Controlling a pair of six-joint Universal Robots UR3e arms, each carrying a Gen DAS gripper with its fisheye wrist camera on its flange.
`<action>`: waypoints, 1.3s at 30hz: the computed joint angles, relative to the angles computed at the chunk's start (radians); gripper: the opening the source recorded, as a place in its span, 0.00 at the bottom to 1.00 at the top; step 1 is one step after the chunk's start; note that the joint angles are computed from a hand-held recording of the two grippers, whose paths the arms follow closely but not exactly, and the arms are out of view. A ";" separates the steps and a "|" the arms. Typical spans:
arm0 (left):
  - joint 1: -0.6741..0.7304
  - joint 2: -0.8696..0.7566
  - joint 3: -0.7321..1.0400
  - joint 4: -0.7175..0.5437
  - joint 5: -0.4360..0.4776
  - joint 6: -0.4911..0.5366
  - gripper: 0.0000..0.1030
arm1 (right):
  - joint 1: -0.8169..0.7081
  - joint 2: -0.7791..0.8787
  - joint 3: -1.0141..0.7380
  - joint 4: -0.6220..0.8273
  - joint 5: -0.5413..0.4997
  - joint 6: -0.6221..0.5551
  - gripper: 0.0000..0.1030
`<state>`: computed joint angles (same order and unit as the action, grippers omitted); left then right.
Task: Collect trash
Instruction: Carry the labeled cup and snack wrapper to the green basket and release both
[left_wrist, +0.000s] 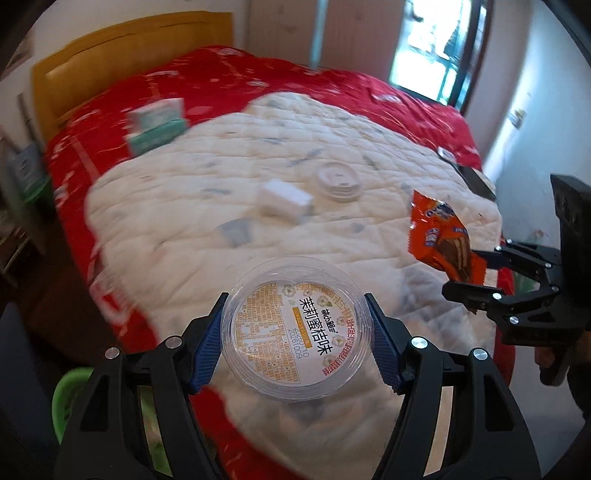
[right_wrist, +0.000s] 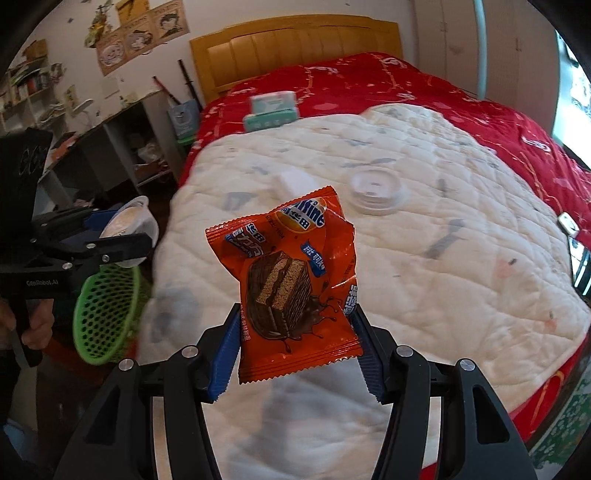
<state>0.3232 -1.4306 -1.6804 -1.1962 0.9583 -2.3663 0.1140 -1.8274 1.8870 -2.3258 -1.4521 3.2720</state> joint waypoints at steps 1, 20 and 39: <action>0.058 0.044 -0.026 -0.032 -0.018 0.031 0.66 | 0.026 0.011 -0.011 -0.006 -0.012 0.015 0.54; 0.682 0.119 -0.218 -0.128 0.049 0.259 0.67 | 0.399 0.419 -0.425 -0.030 -0.092 0.171 0.54; 0.777 0.029 -0.228 -0.120 0.060 0.224 0.78 | 0.457 0.649 -0.704 0.024 -0.031 0.166 0.54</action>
<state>1.0997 -1.4017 -1.9088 -1.3166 1.0182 -2.1428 0.5714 -1.1781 1.1831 -2.3017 -1.4831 3.4380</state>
